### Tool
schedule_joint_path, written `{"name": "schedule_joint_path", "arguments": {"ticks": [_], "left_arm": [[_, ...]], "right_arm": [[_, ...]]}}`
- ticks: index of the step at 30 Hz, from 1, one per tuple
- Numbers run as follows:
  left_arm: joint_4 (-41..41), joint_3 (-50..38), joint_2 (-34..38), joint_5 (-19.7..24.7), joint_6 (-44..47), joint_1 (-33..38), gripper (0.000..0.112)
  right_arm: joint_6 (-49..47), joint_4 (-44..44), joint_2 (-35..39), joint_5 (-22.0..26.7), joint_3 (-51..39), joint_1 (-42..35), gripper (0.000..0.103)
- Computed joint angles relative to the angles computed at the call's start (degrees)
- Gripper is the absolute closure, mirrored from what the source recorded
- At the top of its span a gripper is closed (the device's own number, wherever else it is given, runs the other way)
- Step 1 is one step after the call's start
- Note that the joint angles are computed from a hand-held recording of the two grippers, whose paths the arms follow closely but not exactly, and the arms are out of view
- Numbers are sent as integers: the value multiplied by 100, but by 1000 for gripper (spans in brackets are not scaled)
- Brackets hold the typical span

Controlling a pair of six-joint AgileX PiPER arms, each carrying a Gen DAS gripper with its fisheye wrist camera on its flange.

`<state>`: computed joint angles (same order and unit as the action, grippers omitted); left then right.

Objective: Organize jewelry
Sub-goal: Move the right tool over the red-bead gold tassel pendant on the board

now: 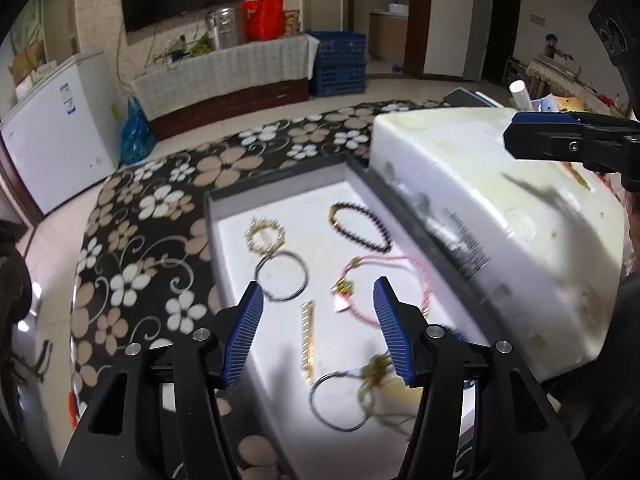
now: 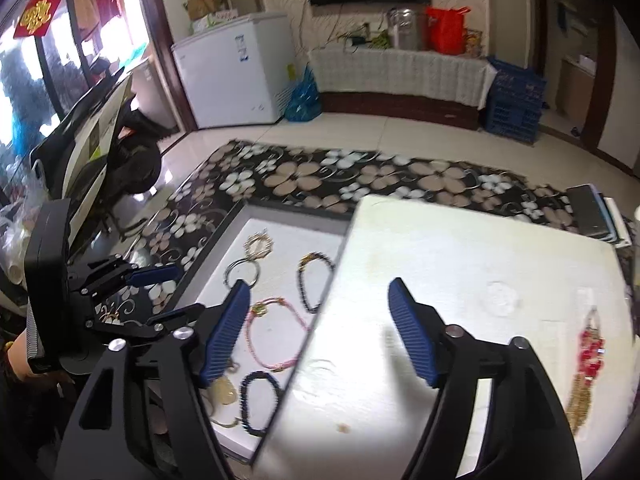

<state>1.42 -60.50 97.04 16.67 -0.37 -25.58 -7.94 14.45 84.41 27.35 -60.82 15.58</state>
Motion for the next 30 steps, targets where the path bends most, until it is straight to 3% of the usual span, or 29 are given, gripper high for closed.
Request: {"name": "schedule_joint_path", "arguments": {"ticks": [7, 17, 30], "left_arm": [[215, -424, -7, 9, -405, -585, 47], [362, -1562, 662, 333, -775, -1401, 47], [850, -2862, 1555, 885, -1318, -1974, 47]], "right_arm": [[-537, 243, -579, 43, 443, -1111, 26], [-1192, 507, -612, 50, 781, -2636, 26], [-1525, 624, 107, 120, 630, -3034, 29]]}}
